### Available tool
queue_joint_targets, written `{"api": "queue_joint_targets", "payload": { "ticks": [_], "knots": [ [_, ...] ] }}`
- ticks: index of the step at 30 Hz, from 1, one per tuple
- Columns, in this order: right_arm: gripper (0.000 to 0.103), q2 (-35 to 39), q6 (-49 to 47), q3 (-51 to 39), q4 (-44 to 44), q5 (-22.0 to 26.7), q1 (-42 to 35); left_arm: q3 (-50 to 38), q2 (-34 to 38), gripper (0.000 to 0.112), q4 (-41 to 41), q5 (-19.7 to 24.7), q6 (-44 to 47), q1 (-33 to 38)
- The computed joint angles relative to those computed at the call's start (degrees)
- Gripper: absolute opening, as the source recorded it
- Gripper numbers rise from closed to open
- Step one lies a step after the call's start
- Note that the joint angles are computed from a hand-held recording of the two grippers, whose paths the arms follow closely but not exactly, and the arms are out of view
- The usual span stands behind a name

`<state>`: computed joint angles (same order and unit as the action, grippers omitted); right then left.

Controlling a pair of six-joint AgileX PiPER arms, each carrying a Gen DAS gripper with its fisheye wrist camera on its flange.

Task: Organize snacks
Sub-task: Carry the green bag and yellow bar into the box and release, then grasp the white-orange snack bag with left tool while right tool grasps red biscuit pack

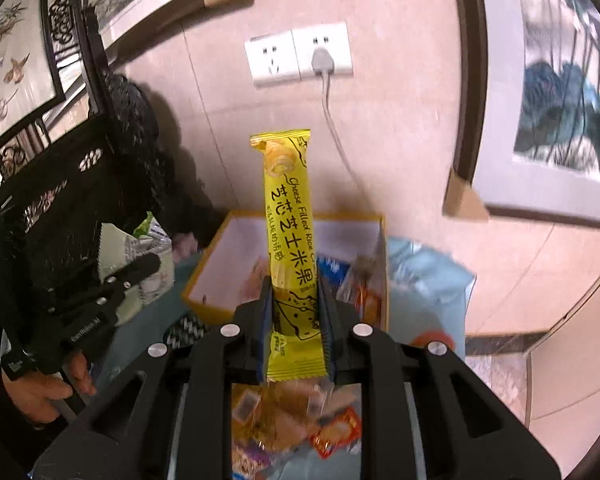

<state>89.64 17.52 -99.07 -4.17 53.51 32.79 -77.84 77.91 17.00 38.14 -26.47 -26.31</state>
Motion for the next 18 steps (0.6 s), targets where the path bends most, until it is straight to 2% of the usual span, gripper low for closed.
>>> {"api": "queue_joint_targets", "payload": {
  "ticks": [5, 8, 9, 10, 11, 12, 14, 16, 18],
  "knots": [
    [0.021, 7.6, -2.4, -12.5, 1.2, 4.2, -2.4, -10.8, 7.7, 0.029, -1.3, 2.4, 3.4, 2.2],
    [0.022, 13.6, -4.4, -20.8, 5.3, 6.6, -4.7, -17.2, 13.2, 0.03, 0.1, 4.3, 2.8, 3.7],
    [0.029, 17.1, -4.5, -25.5, 6.1, 8.8, -5.3, -18.2, 14.3, 0.048, 1.6, 4.5, 1.8, 3.8],
    [0.041, 19.7, -3.6, -29.1, 4.9, 10.8, -5.2, -19.7, 16.0, 0.072, 5.3, 5.3, -1.1, 3.4],
    [0.059, 22.1, -2.2, -32.4, 2.2, 12.9, -4.6, -21.3, 17.8, 0.101, 8.4, 7.0, -3.7, 3.3],
    [0.06, 23.4, -2.1, -33.3, 0.7, 13.0, -4.1, -22.0, 18.9, 0.101, 9.1, 7.6, -4.8, 3.7],
    [0.06, 22.8, -2.7, -30.5, 1.9, 11.1, -4.3, -22.1, 19.6, 0.101, 4.8, 8.4, -2.3, 5.5],
    [0.06, 19.9, -3.5, -23.5, 3.1, 6.9, -4.5, -19.0, 18.2, 0.101, 4.5, 6.5, -1.9, 6.2],
    [0.06, 18.2, -3.9, -18.7, 4.0, 4.9, -4.7, -14.7, 16.3, 0.101, 5.4, 5.4, -2.3, 6.4]
  ]
}}
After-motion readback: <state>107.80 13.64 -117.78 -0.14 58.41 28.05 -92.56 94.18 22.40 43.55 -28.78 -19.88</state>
